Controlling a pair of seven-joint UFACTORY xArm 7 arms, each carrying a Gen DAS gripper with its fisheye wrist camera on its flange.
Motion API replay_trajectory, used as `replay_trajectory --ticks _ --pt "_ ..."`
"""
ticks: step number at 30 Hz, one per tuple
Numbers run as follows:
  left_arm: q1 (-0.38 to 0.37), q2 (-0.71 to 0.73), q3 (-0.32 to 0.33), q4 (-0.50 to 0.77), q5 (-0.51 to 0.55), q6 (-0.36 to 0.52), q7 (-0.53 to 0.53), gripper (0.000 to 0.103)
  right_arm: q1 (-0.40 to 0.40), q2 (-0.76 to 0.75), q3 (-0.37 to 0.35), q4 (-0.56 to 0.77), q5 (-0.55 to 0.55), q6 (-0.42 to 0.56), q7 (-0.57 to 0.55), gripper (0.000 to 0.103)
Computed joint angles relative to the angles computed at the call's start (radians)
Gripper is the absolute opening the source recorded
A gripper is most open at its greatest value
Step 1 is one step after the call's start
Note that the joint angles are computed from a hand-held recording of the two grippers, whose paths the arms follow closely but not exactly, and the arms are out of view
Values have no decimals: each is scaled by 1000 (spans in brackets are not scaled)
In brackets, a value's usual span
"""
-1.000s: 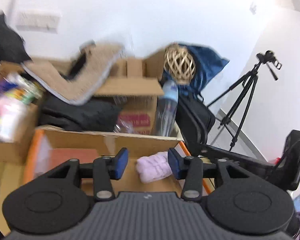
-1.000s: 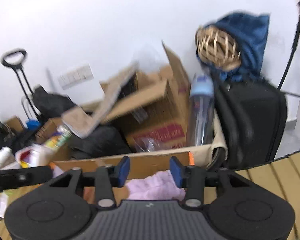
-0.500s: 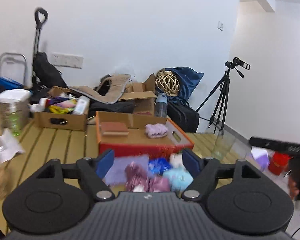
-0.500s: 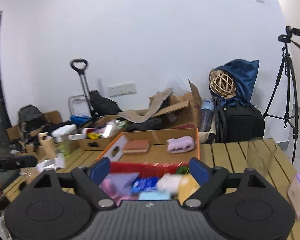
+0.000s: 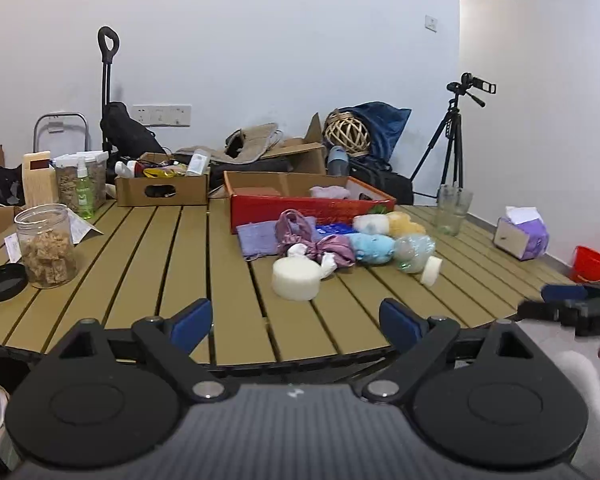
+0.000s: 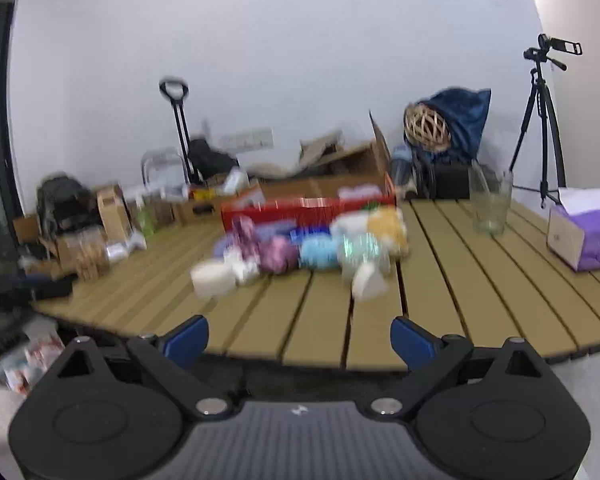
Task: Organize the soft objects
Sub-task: 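Move both grippers back over the pile of soft items, then grasp the white foam puck with the left gripper while the right gripper grasps the white cube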
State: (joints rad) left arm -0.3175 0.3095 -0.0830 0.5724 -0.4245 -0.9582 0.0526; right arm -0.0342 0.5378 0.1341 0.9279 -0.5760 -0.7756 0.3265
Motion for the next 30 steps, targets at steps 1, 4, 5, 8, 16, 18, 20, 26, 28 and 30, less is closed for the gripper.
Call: replay_trajectory --ticks 1,4,5,8,16,18,20,26,28,30 --pt "7 10 0 5 12 0 -14 92 23 2 -11 -12 33 -5 -32 96" --pt "14 51 4 37 28 14 -36 93 31 37 -1 14 36 -14 -50 92" --pt "10 70 8 55 25 16 -30 93 41 50 0 26 54 -17 -58 89" --pt "12 130 18 117 44 14 -28 92 47 106 17 106 66 1 -46 84" --pt "59 322 64 486 180 256 -1 90 -36 290 153 433 -123 216 144 59" --pt "15 393 119 621 116 359 57 86 -54 327 191 494 -164 265 171 58" --pt "42 443 118 705 162 420 69 81 -54 362 214 557 -173 304 169 58" --pt "209 485 14 734 347 402 -68 57 -129 542 448 800 -265 533 102 57" --pt "178 486 57 731 309 373 -71 57 -127 632 544 910 -273 634 23 47" --pt "212 480 43 723 348 354 -99 57 -86 649 527 962 -238 659 -19 41"
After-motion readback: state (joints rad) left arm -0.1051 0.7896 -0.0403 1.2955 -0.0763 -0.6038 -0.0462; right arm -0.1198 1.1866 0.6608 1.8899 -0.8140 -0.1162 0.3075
